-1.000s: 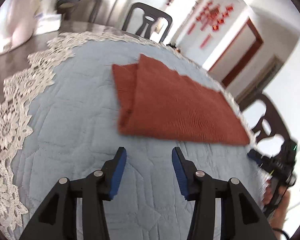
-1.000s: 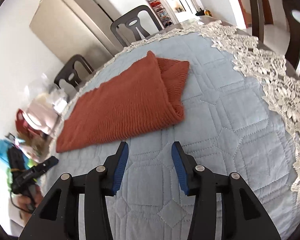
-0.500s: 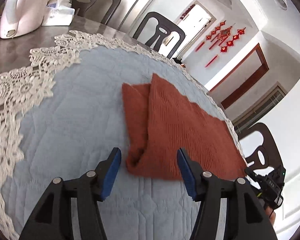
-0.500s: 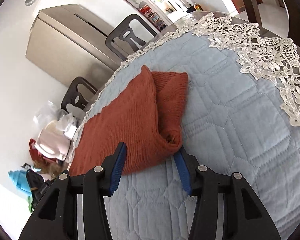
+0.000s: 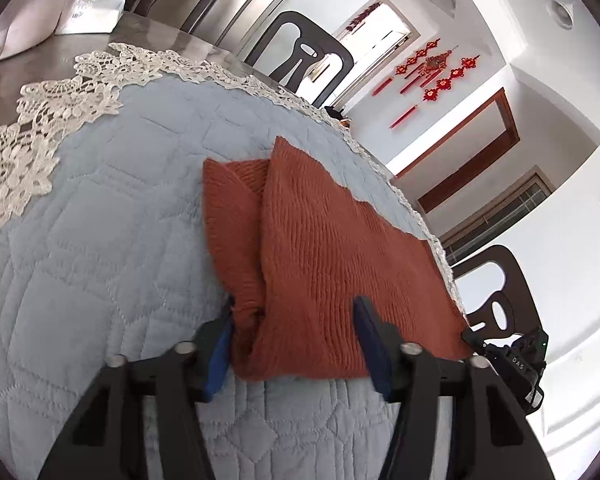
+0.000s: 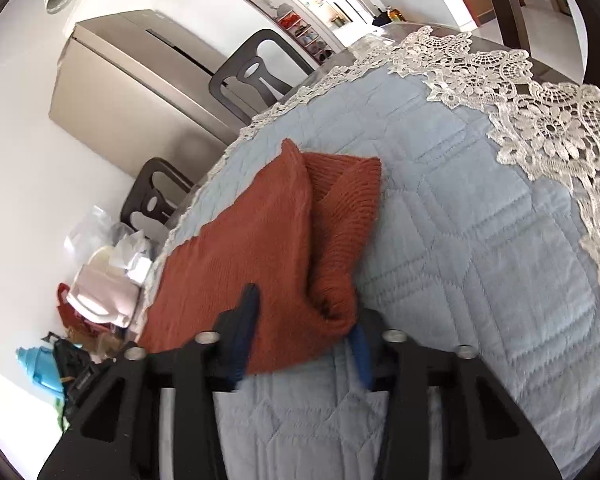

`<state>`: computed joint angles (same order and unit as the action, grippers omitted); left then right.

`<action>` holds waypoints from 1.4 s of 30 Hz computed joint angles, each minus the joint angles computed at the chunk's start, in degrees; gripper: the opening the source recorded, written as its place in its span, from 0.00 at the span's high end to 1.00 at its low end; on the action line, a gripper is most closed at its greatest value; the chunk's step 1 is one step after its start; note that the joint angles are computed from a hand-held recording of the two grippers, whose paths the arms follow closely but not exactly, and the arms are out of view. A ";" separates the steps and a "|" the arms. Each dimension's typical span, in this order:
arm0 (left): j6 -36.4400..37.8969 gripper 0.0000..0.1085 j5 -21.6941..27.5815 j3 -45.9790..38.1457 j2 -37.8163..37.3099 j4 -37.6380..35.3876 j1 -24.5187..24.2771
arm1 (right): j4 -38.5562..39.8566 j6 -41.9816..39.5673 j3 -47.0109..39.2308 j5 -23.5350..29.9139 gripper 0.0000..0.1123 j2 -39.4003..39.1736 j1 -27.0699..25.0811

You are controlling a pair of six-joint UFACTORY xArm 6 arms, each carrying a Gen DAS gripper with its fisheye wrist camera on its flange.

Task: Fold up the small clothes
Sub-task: 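Grasp the side edge with both tools and fold it toward the middle, then open both tools and release the folded side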

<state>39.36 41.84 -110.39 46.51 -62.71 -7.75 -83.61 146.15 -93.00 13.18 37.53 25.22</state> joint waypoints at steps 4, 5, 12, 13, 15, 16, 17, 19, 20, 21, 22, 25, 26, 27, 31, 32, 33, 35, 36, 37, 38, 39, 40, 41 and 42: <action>-2.17 0.80 -0.61 -0.68 0.57 3.51 -0.19 | -0.78 2.11 0.39 -0.98 0.85 -0.11 -0.40; -1.31 0.81 -0.33 -0.02 -0.01 2.91 -0.02 | -0.77 2.06 0.81 -0.74 0.86 -0.55 -0.16; 6.18 0.83 2.84 7.43 -6.64 -1.47 1.44 | -4.65 5.14 4.39 -1.15 0.87 -4.38 1.31; 7.38 0.83 3.42 9.19 -7.95 -2.09 1.79 | -5.90 6.36 5.51 -1.21 0.87 -5.40 1.67; 9.29 0.83 4.44 12.35 -10.20 -2.92 2.52 | -7.55 8.22 7.36 -1.55 0.87 -6.88 2.09; 9.94 0.83 4.99 13.84 -11.20 -3.23 2.93 | -7.97 8.87 8.29 -1.84 0.87 -7.55 2.33; 10.66 0.83 5.60 15.52 -12.29 -3.58 3.41 | -8.14 9.27 9.26 -1.98 0.87 -8.25 2.71; 11.89 0.83 6.13 19.04 -14.56 -4.10 4.06 | -7.79 9.24 11.39 -1.97 0.87 -9.73 3.72; 12.49 0.83 6.31 20.76 -15.61 -4.18 4.32 | -7.24 8.92 12.43 -1.78 0.87 -10.42 4.25; 13.01 0.83 6.48 22.65 -16.77 -4.12 4.58 | -6.85 9.05 13.73 -1.40 0.87 -11.28 4.92; 13.42 0.83 6.65 24.37 -17.82 -4.09 4.82 | -6.80 9.53 14.79 -1.06 0.87 -11.98 5.47; 14.45 0.83 7.01 28.83 -20.48 -4.30 5.39 | -5.95 10.30 17.83 0.23 0.87 -13.99 7.28; 14.81 0.83 6.90 29.81 -20.97 -4.13 5.41 | -4.95 9.59 18.47 0.68 0.87 -14.32 7.73; 15.28 0.83 6.75 30.28 -21.06 -4.07 5.40 | -3.97 8.79 18.89 0.83 0.87 -14.34 7.97; 14.67 0.81 6.61 29.55 -19.72 -3.11 5.21 | -1.40 6.35 18.90 0.65 0.86 -13.35 7.69; 14.89 0.79 5.50 29.96 -20.30 -2.41 4.91 | 1.03 3.14 19.01 1.33 0.85 -13.56 7.94; 15.63 0.79 3.96 30.80 -21.18 -2.22 4.58 | 5.00 -1.71 19.47 2.55 0.82 -14.09 8.45; 17.47 0.79 2.25 32.17 -22.59 -2.47 4.58 | 12.94 -12.10 20.43 7.64 0.81 -15.91 10.27; 18.00 0.79 1.29 32.75 -23.29 -2.41 4.64 | 15.08 -14.85 20.81 9.90 0.80 -16.74 11.02; 18.40 0.79 0.15 33.22 -23.86 -2.49 4.63 | 17.03 -17.27 21.08 13.10 0.80 -17.75 11.98; 18.96 0.79 -0.93 33.47 -24.25 -2.74 4.63 | 18.59 -19.11 20.82 16.53 0.80 -18.32 12.99; 19.64 0.79 -2.17 33.77 -24.73 -3.25 4.47 | 19.42 -20.21 20.49 19.21 0.80 -18.60 13.77; 19.83 0.79 -2.80 33.34 -24.71 -3.46 4.36 | 20.17 -21.57 19.68 22.28 0.80 -18.65 14.65; 20.32 0.79 -3.49 33.17 -24.82 -3.87 4.01 | 20.16 -22.32 18.71 23.87 0.80 -18.31 15.14; 21.06 0.79 -4.00 32.89 -24.82 -4.26 3.52 | 19.59 -22.94 17.37 24.28 0.80 -17.53 15.35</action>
